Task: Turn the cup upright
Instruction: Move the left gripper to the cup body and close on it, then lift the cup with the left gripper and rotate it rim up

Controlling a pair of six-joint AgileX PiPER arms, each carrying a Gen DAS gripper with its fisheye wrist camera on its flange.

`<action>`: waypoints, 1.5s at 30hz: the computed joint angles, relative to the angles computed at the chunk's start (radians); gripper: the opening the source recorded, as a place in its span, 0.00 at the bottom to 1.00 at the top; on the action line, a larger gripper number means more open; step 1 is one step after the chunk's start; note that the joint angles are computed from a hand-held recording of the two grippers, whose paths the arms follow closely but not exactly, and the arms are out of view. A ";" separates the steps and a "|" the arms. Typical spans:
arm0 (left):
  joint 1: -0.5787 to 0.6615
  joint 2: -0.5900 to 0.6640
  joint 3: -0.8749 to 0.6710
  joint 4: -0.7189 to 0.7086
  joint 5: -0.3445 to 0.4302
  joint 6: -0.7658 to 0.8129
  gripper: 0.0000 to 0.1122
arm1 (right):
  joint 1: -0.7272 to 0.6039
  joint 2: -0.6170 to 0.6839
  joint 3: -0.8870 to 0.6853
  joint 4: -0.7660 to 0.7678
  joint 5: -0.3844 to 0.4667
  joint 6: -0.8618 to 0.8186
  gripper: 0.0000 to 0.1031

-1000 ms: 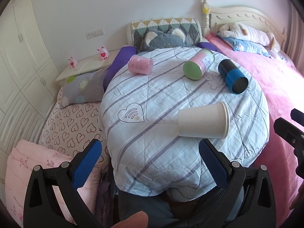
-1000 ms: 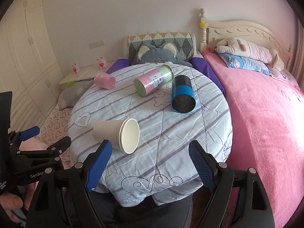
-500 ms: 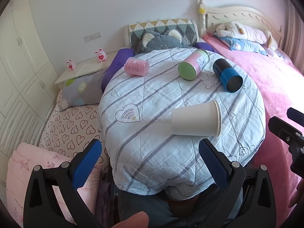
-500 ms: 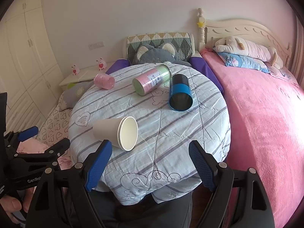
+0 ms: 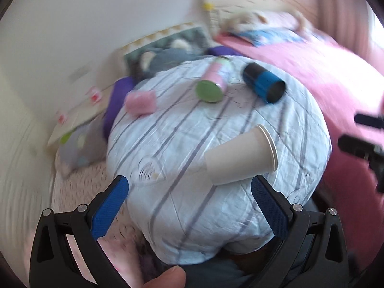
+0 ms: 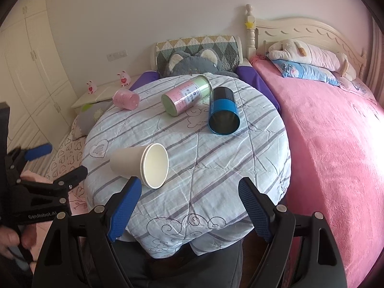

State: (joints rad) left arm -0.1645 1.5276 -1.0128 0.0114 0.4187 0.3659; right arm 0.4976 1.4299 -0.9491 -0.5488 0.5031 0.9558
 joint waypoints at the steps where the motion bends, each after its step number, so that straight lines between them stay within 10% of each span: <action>1: 0.003 0.020 -0.018 -0.037 0.004 0.083 0.92 | -0.005 0.004 -0.001 0.000 0.000 0.008 0.81; 9: 0.008 0.149 -0.126 -0.313 0.119 0.619 0.92 | -0.027 0.067 -0.039 -0.008 0.026 0.064 0.81; 18: -0.003 0.318 -0.343 -0.361 0.311 0.862 0.92 | -0.050 0.155 -0.119 0.036 0.054 0.017 0.81; 35: -0.078 0.517 -0.606 -0.227 0.529 0.969 0.90 | -0.136 0.254 -0.195 0.142 0.066 -0.096 0.81; 45: -0.107 0.641 -0.801 -0.168 0.717 0.946 0.60 | -0.182 0.269 -0.184 0.189 0.038 -0.146 0.81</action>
